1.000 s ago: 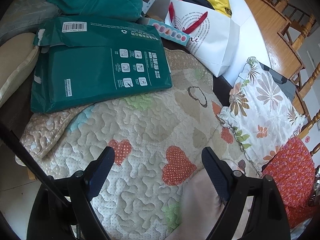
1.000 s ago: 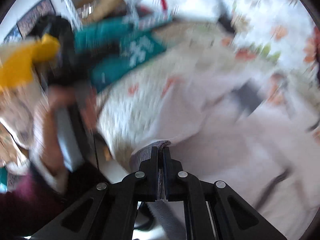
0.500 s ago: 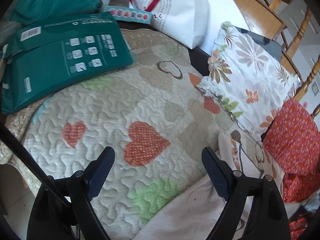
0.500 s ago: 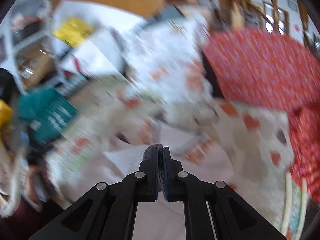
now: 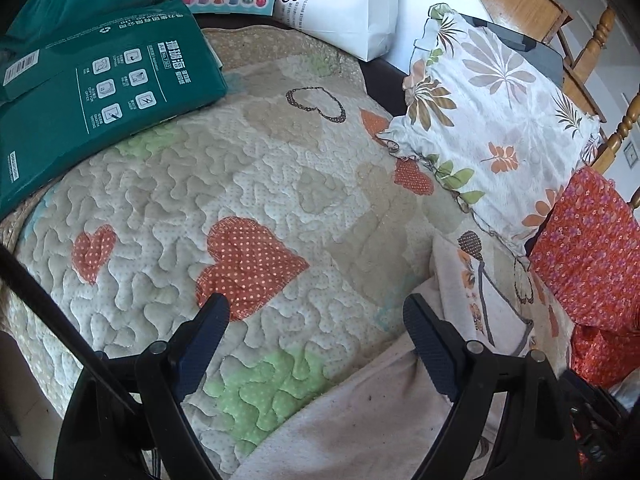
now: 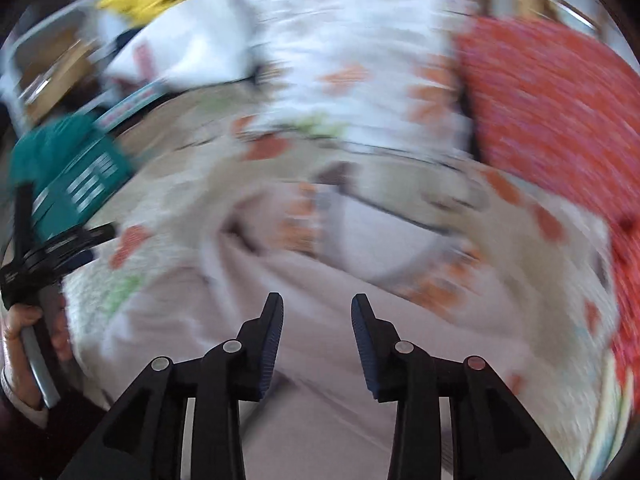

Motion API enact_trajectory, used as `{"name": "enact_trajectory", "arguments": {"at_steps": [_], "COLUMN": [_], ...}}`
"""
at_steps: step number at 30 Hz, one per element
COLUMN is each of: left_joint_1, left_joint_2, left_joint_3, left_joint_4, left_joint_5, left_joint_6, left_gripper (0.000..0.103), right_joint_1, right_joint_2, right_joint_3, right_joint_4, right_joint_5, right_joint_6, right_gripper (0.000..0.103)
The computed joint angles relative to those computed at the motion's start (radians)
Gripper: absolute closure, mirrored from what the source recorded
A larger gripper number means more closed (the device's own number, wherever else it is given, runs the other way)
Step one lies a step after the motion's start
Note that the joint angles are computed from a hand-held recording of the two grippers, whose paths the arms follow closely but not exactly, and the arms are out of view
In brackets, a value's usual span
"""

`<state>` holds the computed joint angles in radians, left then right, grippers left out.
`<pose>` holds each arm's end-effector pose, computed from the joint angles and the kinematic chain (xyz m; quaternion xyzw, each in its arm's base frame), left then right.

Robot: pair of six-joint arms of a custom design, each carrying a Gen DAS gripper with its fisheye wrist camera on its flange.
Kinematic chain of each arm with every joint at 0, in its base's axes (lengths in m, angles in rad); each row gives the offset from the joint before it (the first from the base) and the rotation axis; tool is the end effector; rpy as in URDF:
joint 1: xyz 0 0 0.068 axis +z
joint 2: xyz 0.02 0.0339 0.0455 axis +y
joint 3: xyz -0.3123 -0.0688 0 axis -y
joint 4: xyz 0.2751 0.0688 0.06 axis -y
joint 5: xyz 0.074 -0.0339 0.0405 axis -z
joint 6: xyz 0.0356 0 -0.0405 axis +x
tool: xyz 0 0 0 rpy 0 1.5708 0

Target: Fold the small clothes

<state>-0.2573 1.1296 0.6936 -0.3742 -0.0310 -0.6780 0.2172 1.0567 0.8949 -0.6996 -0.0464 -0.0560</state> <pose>0.2294 -0.0592 0.2547 -0.1995 0.9068 -0.1545 0.3378 0.2135 0.0488 0.3172 -0.1356 0.9277 0.0496 0.3443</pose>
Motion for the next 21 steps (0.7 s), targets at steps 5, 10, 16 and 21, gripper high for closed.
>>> {"name": "enact_trajectory", "arguments": {"at_steps": [5,10,16,21], "left_joint_1": [0.022,0.065,0.047,0.005], "left_joint_2": [0.018,0.044,0.113,0.17], "left_joint_3": [0.007,0.013,0.037,0.063], "left_joint_4": [0.001,0.006,0.025,0.014], "left_joint_5": [0.019,0.074,0.073,0.053], "left_joint_6": [0.006,0.005,0.006,0.009], "left_gripper": [0.015,0.015,0.015,0.015], "right_joint_1": [0.258,0.302,0.14,0.065], "right_joint_2": [0.317,0.567,0.632,0.815], "right_joint_3": [0.092,0.221,0.357,0.578], "right_joint_4": [0.169,0.17,0.139,0.066], "right_joint_5": [0.105,0.259,0.167,0.176], "right_joint_6": [0.046,-0.012,-0.047,-0.008], "right_gripper": [0.064,0.065,0.098,0.097]}}
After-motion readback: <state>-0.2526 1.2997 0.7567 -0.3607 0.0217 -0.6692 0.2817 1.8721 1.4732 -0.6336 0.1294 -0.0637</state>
